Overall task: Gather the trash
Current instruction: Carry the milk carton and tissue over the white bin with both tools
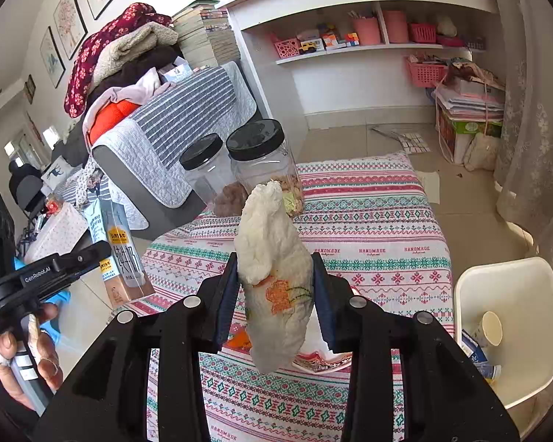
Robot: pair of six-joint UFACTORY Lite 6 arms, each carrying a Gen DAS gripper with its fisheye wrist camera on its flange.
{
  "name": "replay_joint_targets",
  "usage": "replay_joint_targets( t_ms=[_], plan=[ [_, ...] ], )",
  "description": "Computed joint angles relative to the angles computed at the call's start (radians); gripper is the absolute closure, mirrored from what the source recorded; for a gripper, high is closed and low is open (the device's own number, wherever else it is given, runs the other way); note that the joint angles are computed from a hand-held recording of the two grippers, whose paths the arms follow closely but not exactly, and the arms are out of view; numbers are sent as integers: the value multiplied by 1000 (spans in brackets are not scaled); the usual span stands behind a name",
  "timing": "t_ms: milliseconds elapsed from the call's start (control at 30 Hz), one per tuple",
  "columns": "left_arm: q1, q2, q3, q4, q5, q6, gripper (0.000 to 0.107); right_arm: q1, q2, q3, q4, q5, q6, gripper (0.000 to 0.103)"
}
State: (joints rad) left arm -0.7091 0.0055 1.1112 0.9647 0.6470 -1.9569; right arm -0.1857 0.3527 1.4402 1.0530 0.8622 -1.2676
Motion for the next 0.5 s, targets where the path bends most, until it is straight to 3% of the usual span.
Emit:
replay_joint_targets(
  t_ms=[500],
  plan=[
    [-60,-25,12,155,42,-97,83,0,-77,-72,102,-86,-113,67]
  ],
)
